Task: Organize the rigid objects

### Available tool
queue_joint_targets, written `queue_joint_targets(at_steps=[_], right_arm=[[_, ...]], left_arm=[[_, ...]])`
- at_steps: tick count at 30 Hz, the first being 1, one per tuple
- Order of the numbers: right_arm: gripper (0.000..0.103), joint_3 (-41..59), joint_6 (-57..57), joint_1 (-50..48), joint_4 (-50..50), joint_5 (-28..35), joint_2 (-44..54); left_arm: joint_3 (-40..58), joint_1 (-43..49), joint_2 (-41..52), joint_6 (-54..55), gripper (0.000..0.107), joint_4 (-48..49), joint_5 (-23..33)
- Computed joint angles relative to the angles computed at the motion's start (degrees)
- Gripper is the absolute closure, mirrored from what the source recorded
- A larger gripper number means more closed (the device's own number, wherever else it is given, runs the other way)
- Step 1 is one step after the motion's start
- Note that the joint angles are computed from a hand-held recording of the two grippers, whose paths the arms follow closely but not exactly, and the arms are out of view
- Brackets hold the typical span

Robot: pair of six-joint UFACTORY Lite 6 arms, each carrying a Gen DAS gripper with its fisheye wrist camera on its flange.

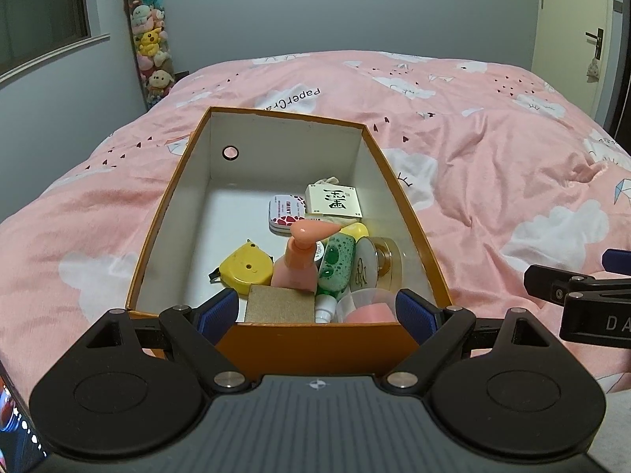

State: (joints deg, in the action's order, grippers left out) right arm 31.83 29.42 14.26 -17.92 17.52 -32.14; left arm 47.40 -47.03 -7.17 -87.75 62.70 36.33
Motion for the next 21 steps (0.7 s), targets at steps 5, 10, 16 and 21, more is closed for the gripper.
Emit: queue_joint_targets(at_steps=[5, 10, 16, 21], right_arm=[[0.003, -0.1, 1.5, 0.4, -1.3, -0.1, 0.0], [0.003, -0.2, 2.0, 0.5, -1.5, -0.1, 0.0], [0.003, -0.1, 1.8, 0.5, -1.4, -0.1, 0.1], [0.003, -0.1, 1.9, 0.5, -1.5, 0.0, 0.0]], left_arm=[[0.0, 0.0, 0.2, -0.3, 0.004, 0.2, 0.0], [0.0, -0.1, 0.2, -0.3, 0.004, 0.1, 0.0], [0.2, -0.1, 0.4, -0.3, 0.004, 0.0, 0.0], [0.2, -0.1, 0.4, -0.2, 0.004, 0.0, -0.1]])
